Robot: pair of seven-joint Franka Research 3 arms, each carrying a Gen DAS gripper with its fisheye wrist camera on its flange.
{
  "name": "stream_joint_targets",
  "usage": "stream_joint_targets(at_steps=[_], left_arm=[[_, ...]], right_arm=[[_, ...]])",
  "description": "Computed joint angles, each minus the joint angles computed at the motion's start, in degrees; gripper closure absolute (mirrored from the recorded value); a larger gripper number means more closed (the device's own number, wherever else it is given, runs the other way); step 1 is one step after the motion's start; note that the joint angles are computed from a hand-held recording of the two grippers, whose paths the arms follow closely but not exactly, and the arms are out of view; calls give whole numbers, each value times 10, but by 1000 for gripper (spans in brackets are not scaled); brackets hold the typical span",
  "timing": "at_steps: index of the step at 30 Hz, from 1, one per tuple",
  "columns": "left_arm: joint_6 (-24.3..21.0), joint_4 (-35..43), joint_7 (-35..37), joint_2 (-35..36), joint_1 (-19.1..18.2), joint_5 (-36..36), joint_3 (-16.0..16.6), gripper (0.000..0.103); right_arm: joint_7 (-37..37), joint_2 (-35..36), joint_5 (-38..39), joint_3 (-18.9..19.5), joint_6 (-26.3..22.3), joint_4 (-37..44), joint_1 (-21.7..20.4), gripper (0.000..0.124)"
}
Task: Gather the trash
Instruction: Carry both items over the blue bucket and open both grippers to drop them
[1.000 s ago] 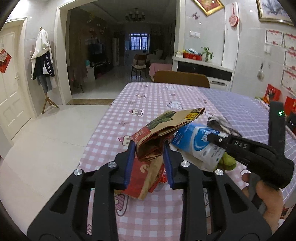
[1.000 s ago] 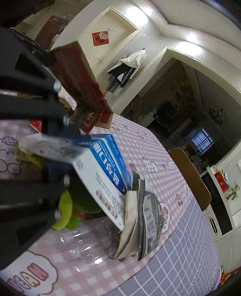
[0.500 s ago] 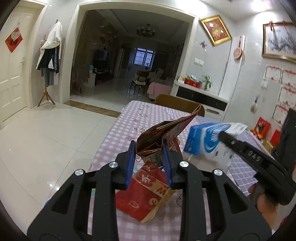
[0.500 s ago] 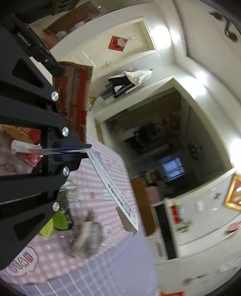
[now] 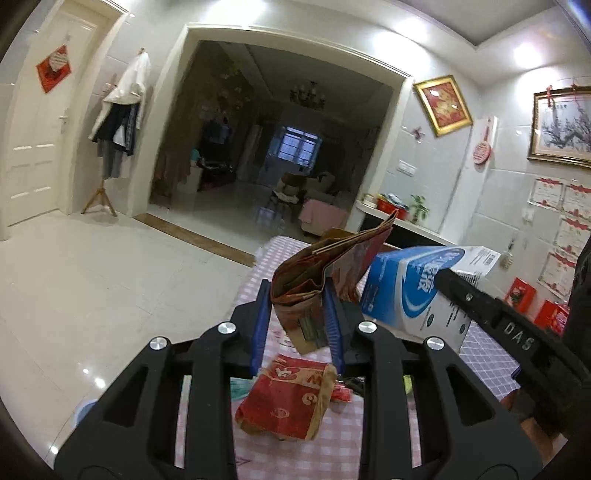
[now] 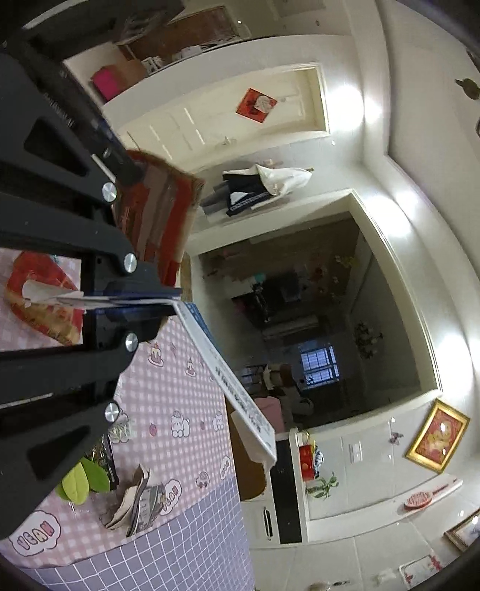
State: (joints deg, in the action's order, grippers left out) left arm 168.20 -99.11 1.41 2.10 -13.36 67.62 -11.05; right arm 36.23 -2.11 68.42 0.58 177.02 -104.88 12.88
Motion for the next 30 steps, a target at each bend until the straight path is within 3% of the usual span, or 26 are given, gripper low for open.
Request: stream_joint_targets(at_steps=[4, 11, 17, 20, 24, 30], left_arm=[[-35, -47, -38, -43, 15, 26, 2, 76], [-76, -152, -107, -135, 87, 47, -7, 76], [-129, -246, -58, -177, 141, -39, 3, 76], [-148, -274, -21, -155, 159, -86, 13, 76], [-120, -294, 36, -89, 173, -170, 42, 76], [-62, -270, 178, 51, 183, -338, 71, 76]], right_arm=[[19, 5, -17, 9, -40, 3, 9, 119], [24, 49, -31, 48, -117, 44, 37, 119], [123, 138, -152, 79, -186, 109, 71, 119], [196, 200, -249, 85, -210, 145, 97, 119], [308, 304, -378, 71, -258, 212, 137, 119], [448, 450, -509, 40, -329, 334, 175, 119]])
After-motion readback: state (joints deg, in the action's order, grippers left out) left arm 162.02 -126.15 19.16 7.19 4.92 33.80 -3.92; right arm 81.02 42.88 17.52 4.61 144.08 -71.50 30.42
